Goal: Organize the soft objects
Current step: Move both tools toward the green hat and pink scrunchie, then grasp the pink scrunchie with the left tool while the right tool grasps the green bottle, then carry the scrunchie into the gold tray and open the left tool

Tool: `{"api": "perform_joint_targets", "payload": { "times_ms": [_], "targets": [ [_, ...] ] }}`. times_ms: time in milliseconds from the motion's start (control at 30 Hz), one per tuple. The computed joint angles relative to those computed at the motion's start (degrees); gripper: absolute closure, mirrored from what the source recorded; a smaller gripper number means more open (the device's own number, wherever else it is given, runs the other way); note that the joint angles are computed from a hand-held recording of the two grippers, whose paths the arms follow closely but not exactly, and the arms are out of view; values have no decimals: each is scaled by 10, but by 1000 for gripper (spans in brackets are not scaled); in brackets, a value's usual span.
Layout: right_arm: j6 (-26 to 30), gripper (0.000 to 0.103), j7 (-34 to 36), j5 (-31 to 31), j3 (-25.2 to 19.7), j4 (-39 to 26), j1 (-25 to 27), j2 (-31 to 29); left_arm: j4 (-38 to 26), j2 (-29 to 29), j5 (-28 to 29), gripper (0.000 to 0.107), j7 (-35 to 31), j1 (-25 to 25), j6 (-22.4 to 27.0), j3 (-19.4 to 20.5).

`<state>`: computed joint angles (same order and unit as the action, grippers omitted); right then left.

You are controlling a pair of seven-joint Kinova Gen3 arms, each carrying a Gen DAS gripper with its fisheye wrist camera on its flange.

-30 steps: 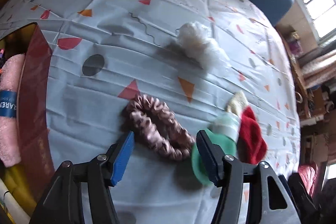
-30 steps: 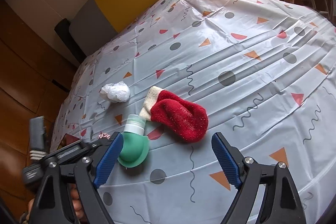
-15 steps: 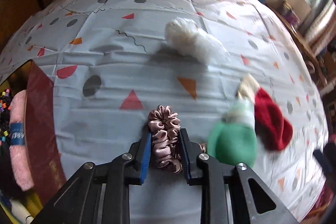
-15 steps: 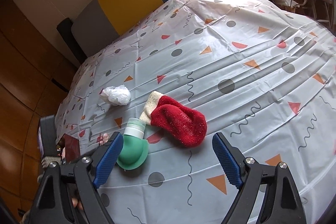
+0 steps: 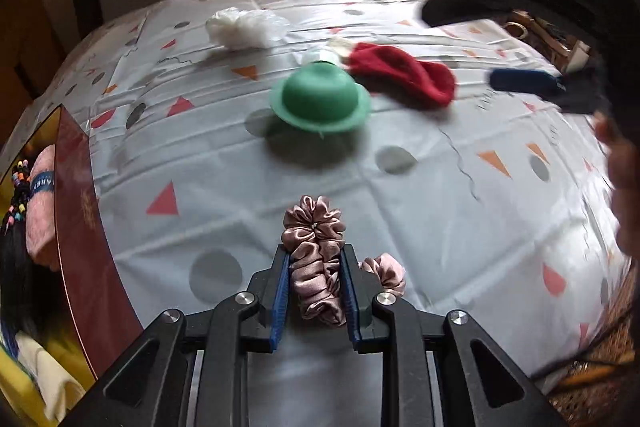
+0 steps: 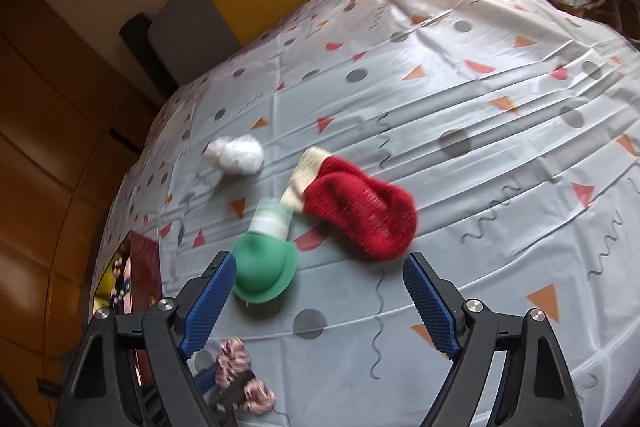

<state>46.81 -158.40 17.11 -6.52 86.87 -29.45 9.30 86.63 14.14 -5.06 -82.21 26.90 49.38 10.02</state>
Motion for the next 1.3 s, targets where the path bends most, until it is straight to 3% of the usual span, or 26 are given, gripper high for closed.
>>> {"api": "perform_joint_targets", "payload": {
  "times_ms": [100,300,500,667,700,733,800,933,1100,1200,1300],
  "targets": [
    [-5,21,31,-26,-6,-4,8,7,34,-16,19,85,-20,-14,-42,3],
    [12,22,103,-72,-11,-40,13,40,53,-18,83,84,-71,-51,-74,11],
    [85,15,157,-86,4,-146,-1,111,68,-21,113,84,-94,-64,-97,10],
    [180,14,209,-95,19,-273,-12,198,76,-23,138,84,-113,-75,-106,12],
    [197,17,230,-102,17,-296,-10,215,78,-23,142,84,-117,-77,-108,13],
    [219,36,250,-108,14,-320,-8,230,79,-24,146,84,-121,-79,-109,13],
    [248,49,282,-107,24,-345,-21,247,81,-25,163,84,-134,-87,-109,15],
    [251,54,315,-93,28,-326,-41,229,78,-23,166,84,-138,-87,-108,13],
    [229,53,336,-88,20,-236,-50,165,78,-22,165,84,-138,-85,-109,12],
    [202,52,326,-88,20,-168,-48,131,75,-21,168,85,-138,-86,-107,12],
    [146,50,318,-114,-2,-113,-11,104,69,-18,176,85,-140,-91,-98,12]
  ]
}}
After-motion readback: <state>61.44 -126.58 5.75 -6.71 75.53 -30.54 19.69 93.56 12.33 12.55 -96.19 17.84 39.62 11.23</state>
